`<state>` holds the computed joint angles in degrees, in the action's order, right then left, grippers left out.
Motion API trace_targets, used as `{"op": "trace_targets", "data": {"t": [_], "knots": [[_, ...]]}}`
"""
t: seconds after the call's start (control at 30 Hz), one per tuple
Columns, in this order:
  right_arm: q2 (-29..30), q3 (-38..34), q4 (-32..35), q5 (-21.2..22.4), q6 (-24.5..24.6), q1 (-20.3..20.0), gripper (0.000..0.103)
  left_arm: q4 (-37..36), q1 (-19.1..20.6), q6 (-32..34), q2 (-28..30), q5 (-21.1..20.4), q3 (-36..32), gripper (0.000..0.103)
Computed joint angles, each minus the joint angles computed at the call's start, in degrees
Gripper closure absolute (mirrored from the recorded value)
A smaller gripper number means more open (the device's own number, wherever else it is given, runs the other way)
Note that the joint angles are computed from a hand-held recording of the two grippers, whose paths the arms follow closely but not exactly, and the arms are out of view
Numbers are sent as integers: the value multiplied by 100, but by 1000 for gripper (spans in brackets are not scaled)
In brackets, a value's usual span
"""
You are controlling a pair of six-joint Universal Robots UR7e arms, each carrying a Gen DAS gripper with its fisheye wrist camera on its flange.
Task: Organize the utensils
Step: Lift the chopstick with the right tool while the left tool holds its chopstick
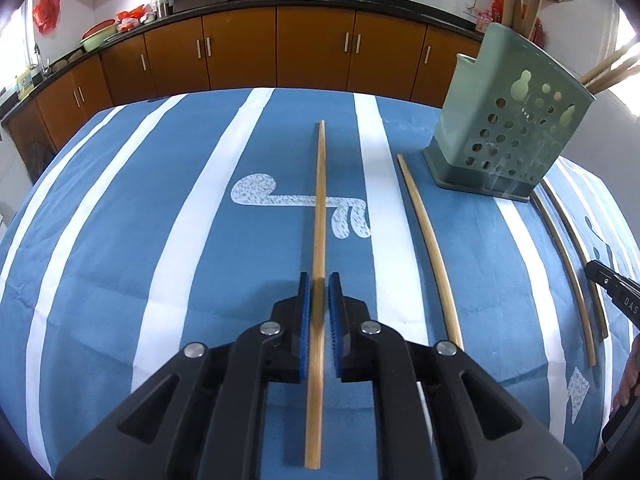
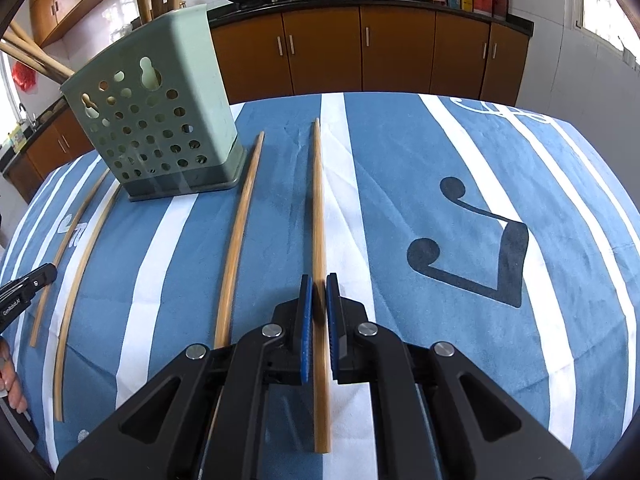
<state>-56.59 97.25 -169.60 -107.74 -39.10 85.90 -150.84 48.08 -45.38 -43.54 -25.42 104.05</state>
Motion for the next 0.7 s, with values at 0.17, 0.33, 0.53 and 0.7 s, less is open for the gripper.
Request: {"op": "trace_targets", "data": {"t": [0.17,0.33,0.53,0.7], "knots": [[-11,123,-247,31,-153,-20,95,-295,-13,190,42,-2,59,89],[-22,124,-217,59,-124,-28,95,-440,-5,250,29,-51,92,89],[-14,135,-260,15,-158,-13,95,-588,9,318,5,-100,138,89],[6,139,-320,-44,-202,8,95,-740,21,379,-6,-155,166,89]]}}
